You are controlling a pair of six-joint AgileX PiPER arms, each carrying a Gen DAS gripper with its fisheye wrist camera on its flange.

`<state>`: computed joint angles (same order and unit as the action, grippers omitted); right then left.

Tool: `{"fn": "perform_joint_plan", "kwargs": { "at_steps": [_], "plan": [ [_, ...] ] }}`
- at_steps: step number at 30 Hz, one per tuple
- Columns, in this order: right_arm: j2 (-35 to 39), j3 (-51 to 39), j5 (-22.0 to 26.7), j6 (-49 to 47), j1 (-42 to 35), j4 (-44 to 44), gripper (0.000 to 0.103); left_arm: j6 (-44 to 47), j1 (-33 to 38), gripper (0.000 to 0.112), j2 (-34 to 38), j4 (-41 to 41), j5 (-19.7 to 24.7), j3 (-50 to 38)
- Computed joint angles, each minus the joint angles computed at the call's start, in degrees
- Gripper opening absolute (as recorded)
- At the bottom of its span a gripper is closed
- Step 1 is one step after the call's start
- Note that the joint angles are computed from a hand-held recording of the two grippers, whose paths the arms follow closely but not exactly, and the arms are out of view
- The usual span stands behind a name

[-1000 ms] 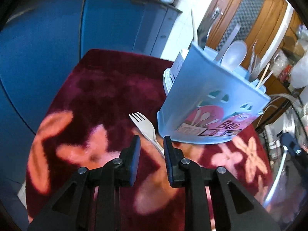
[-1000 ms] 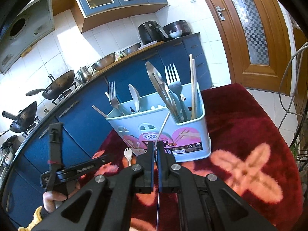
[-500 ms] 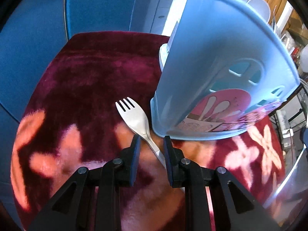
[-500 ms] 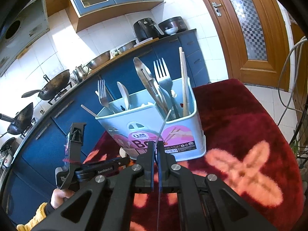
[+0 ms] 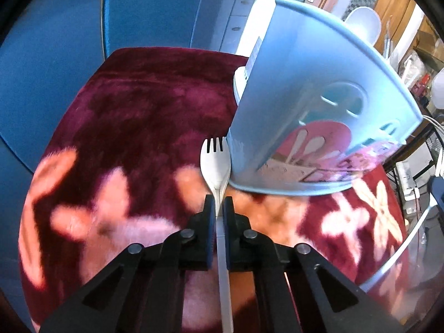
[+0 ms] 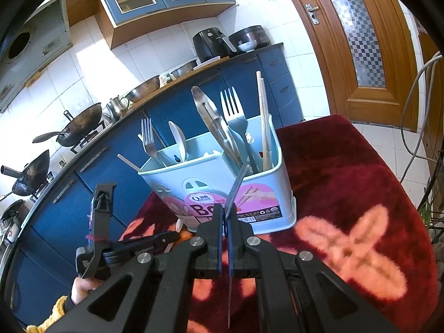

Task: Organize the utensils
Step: 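Carry the white fork over the holder with the left tool while the right tool lowers its utensil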

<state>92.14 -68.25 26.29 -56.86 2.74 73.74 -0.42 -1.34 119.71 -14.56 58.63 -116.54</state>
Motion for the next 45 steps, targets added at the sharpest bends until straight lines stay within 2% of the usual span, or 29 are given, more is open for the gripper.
{"fn": "perform_joint_plan", "kwargs": {
  "at_steps": [12,21,24,31,35,40,45],
  "plan": [
    [-2.7,0.6,-0.4,-0.8,0.7,0.5,0.004,9.7,3.0,0.004,-17.1,-11.6,-11.9,22.0],
    [-4.9,0.5,-1.4,0.4,1.5,-0.9,0.004,16.4,2.7,0.003,-26.1,-19.5,-15.1,28.0],
    [-5.3,0.3,-1.5,0.9,1.3,-1.3,0.004,17.2,2.0,0.003,-27.1,-20.9,-16.0,26.9],
    [-5.8,-2.5,-0.9,4.2,0.4,-4.3,0.003,17.3,-0.7,0.003,-26.9,-20.3,-21.3,22.8],
    [-5.9,-4.8,-0.8,7.6,0.0,-7.1,0.003,15.2,-2.5,0.003,-23.2,-17.8,-24.5,16.4],
    [-5.0,-9.5,2.6,11.9,-1.8,-9.9,0.003,11.0,-4.7,0.003,-17.4,-11.7,-28.4,7.5],
    [-3.9,-16.1,6.0,17.5,-2.9,-14.1,0.003,9.2,-5.0,0.003,-11.8,-9.6,-32.4,0.5]
  ]
}}
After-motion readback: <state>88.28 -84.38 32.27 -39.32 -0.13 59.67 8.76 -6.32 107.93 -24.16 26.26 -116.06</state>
